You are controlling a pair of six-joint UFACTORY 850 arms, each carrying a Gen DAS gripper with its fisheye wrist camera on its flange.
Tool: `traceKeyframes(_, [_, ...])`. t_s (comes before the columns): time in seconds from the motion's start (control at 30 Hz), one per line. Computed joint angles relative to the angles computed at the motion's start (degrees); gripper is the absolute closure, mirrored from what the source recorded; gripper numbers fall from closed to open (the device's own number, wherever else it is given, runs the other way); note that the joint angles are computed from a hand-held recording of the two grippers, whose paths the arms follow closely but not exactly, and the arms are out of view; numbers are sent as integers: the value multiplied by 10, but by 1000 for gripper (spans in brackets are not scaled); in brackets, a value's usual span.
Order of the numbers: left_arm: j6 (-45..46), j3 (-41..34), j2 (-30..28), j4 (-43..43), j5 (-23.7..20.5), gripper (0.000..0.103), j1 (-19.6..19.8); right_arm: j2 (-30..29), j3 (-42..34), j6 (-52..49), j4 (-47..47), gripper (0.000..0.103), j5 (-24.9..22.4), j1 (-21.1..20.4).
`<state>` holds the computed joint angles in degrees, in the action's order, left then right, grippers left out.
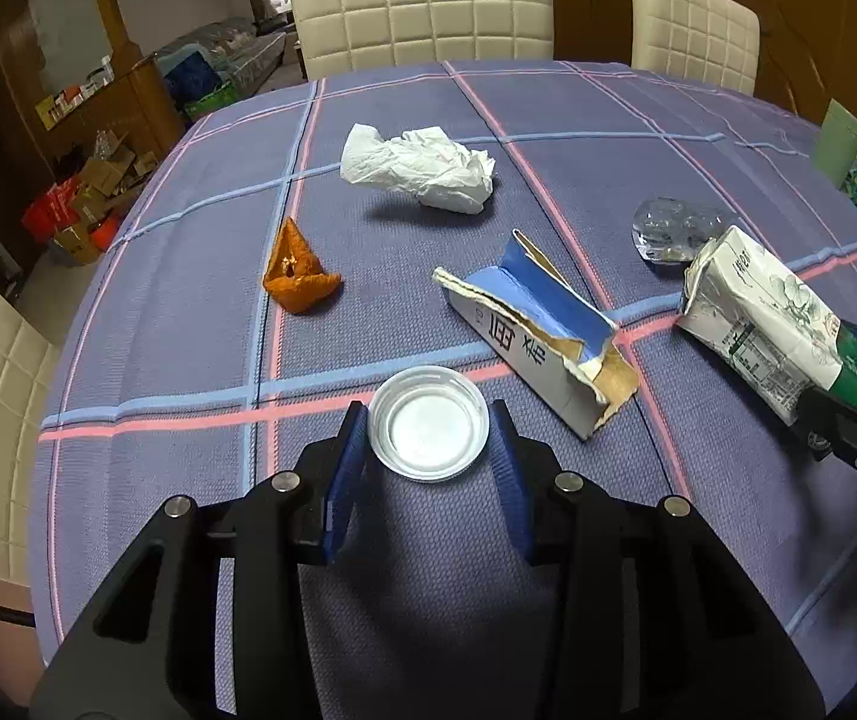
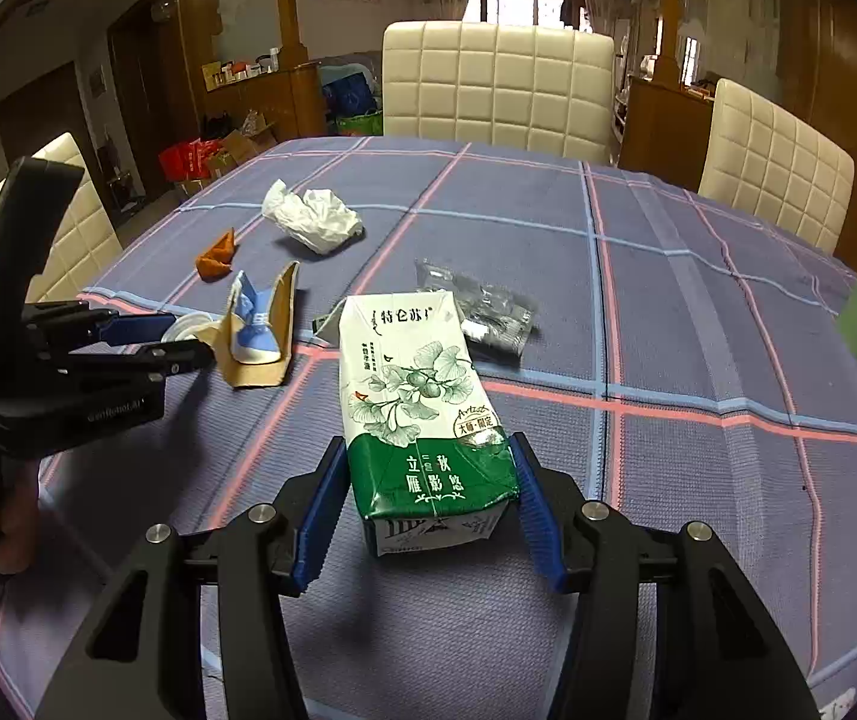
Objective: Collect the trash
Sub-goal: 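Grasp the white bottle cap with the left gripper while the right grasps the green-and-white milk carton, then carry both to the bin while the left gripper opens, dropping the cap in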
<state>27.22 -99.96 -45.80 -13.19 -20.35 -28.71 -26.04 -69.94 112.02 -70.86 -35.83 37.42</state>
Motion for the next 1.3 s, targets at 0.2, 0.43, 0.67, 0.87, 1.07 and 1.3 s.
traceKeyframes(0.2, [74,58,43,-74,26,61,18,-1,-19,-16,10,51,-24,20])
traceKeyframes(0.43, [148,122,92,-142,57,61,45,-32,-81,-59,16,51,-40,47])
traceKeyframes(0.67, [238,157,118,-221,73,61,76,-84,-167,-125,42,51,-42,60])
traceKeyframes(0.87, [308,164,125,-288,72,61,98,-127,-236,-174,67,51,-44,63])
traceKeyframes(1.07, [344,166,128,-318,71,61,115,-169,-303,-223,96,51,-37,63])
traceKeyframes(1.3, [342,171,131,-318,79,61,140,-235,-414,-320,147,51,-32,64])
